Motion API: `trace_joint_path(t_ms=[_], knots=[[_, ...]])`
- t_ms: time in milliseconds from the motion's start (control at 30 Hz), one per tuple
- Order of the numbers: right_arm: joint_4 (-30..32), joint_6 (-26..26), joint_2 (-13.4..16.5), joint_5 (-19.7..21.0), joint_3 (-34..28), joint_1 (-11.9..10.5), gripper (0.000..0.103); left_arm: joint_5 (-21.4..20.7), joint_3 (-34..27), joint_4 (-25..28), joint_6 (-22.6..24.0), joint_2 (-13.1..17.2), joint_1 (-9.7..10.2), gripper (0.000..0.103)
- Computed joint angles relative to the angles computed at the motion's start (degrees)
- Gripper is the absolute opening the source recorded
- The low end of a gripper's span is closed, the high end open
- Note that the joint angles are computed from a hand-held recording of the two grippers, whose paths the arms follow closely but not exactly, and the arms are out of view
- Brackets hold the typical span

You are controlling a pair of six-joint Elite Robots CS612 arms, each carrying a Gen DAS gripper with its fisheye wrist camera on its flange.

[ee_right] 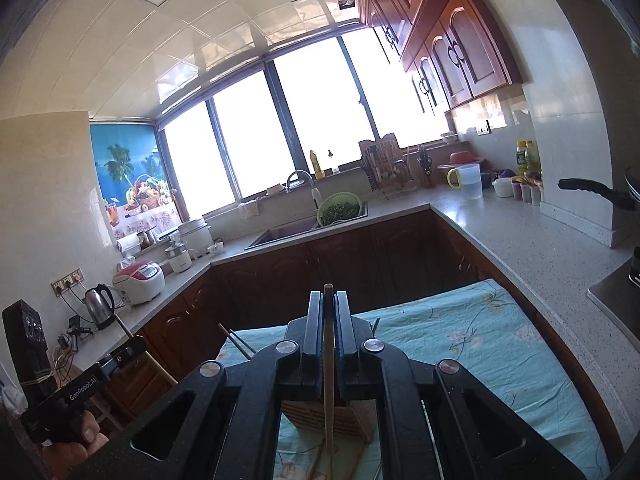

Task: Organize utensils
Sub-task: 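Lower both wooden chopsticks into the holder and open both tools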

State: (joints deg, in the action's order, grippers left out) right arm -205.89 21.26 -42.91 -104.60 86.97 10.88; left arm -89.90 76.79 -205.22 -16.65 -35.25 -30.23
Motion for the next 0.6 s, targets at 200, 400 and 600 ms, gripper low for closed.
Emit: trace_joint_path(t_ms=[200,400,600], knots=[[1.95,-2.34,2.03,-0.95,-5.52,-0.13,0.005,1.84,-6.78,-0.24,-1.37,3.47,-0.09,0.004],[3.57,-3.28,4.47,-3.04,-9.11,-0.38,0.005,3.93,-13.73,1.53,-3.89,8.3,-0.27,0.004],[2.95,-1.33,6.62,-3.48,-9.61,-0.81,0.005,4.18,-18.46,2.82,-5.04,12.82,-0.58,0.004]])
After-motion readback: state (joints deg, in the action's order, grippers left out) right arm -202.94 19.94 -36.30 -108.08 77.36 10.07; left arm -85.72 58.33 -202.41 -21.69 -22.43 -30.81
